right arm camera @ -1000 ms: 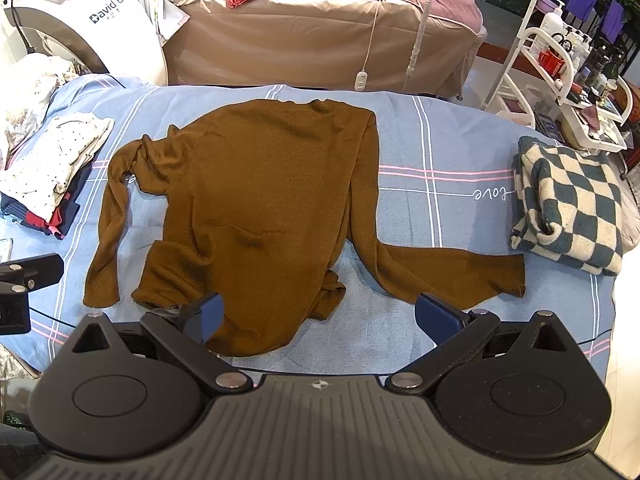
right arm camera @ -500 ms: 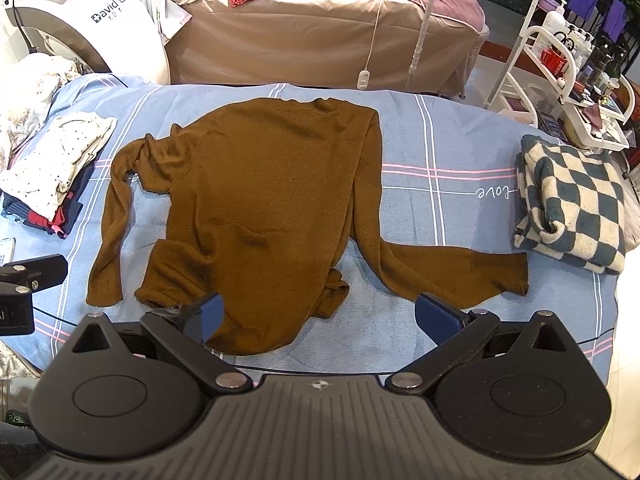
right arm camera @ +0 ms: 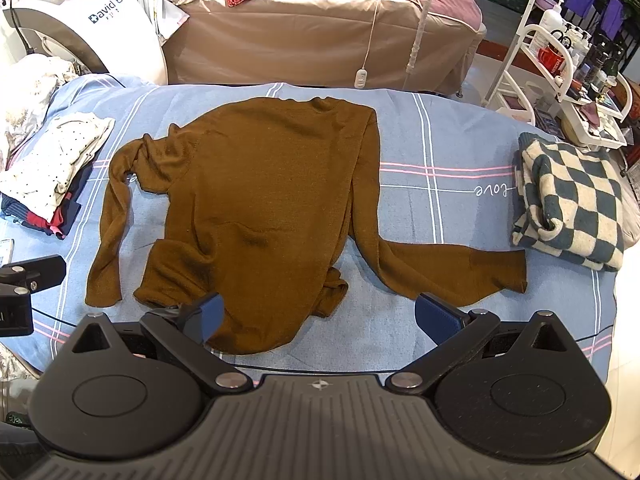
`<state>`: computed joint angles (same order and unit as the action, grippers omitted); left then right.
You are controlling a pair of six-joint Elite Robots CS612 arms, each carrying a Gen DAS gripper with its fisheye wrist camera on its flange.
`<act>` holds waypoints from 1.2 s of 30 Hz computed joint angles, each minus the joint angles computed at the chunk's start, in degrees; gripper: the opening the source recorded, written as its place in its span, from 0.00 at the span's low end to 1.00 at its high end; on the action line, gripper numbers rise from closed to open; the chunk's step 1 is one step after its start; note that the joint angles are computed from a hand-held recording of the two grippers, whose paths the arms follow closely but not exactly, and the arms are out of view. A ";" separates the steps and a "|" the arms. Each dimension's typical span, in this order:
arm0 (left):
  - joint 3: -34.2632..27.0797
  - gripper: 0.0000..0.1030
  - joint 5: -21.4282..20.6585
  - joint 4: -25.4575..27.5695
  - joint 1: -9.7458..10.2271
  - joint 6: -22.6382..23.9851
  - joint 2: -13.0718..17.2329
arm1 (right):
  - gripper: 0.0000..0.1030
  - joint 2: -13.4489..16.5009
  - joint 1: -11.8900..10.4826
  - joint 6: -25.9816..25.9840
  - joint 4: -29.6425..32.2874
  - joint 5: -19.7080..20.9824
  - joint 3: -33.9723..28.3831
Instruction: Fold small clothes
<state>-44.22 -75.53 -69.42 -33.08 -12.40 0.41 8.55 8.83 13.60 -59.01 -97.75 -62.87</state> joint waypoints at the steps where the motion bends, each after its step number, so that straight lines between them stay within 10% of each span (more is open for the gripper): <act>1: 0.08 1.00 0.04 0.05 0.01 -0.02 -0.05 | 1.00 -0.02 0.00 0.04 -0.02 0.01 0.04; 36: -0.74 1.00 -0.08 1.00 0.21 -0.25 0.19 | 1.00 -0.03 0.02 0.30 -0.08 -0.07 -0.07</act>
